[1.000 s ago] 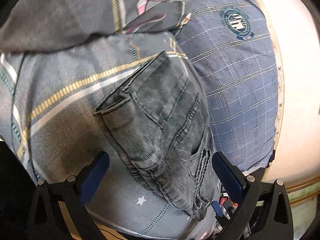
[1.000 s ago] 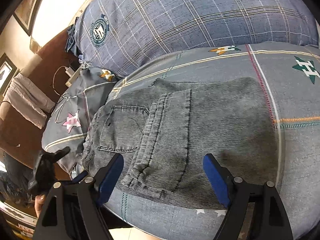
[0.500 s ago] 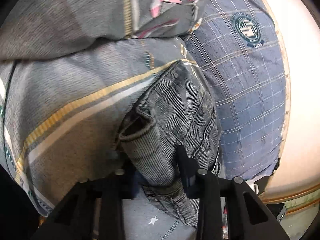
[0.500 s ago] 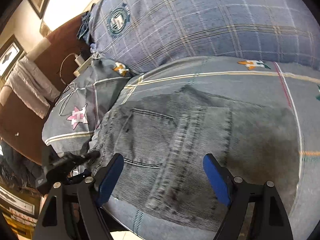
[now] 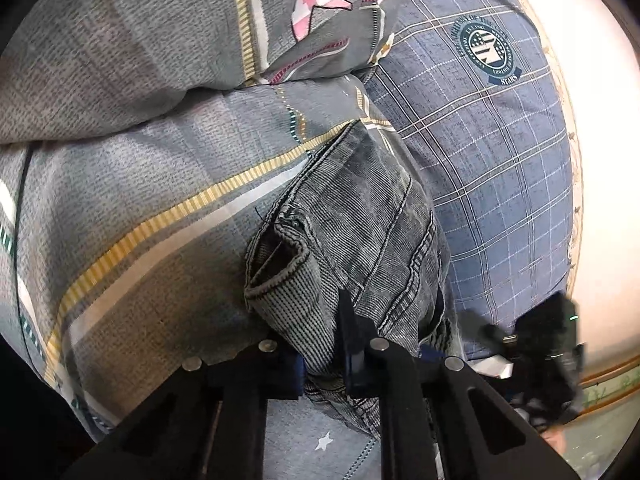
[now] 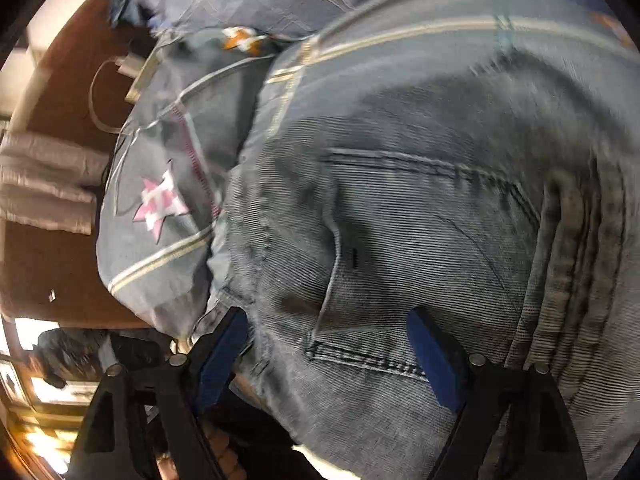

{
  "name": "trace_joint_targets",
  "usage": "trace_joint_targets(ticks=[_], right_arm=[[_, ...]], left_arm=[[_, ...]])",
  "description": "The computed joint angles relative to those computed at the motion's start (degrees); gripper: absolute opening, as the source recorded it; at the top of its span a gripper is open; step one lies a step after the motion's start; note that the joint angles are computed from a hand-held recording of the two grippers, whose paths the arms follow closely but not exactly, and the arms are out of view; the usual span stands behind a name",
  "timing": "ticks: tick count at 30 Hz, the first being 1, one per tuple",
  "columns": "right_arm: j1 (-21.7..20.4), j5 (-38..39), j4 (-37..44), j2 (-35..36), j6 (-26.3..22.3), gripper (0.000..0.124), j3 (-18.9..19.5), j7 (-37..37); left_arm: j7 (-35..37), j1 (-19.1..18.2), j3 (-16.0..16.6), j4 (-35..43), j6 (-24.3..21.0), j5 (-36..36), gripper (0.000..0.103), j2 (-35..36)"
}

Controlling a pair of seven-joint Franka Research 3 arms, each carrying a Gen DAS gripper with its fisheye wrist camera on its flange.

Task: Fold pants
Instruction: 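Grasp the edge of the folded jeans with the left gripper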

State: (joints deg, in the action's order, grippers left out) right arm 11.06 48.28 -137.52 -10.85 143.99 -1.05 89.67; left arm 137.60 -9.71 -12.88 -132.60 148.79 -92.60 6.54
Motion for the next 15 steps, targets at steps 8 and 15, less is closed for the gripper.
trace_joint_targets(ticks=[8, 15], right_arm=[[-0.39, -3.1, -1.37, 0.32, 1.86, 0.089, 1.24, 3.58], [1.75, -5.27, -2.05, -0.98, 0.51, 0.09, -0.2, 5.22]], left_arm=[[1.72, -0.37, -0.2, 0.41, 1.49, -0.1, 0.014, 0.33], [1.15, -0.82, -0.51, 0.77, 3.21, 0.24, 0.013, 0.3]])
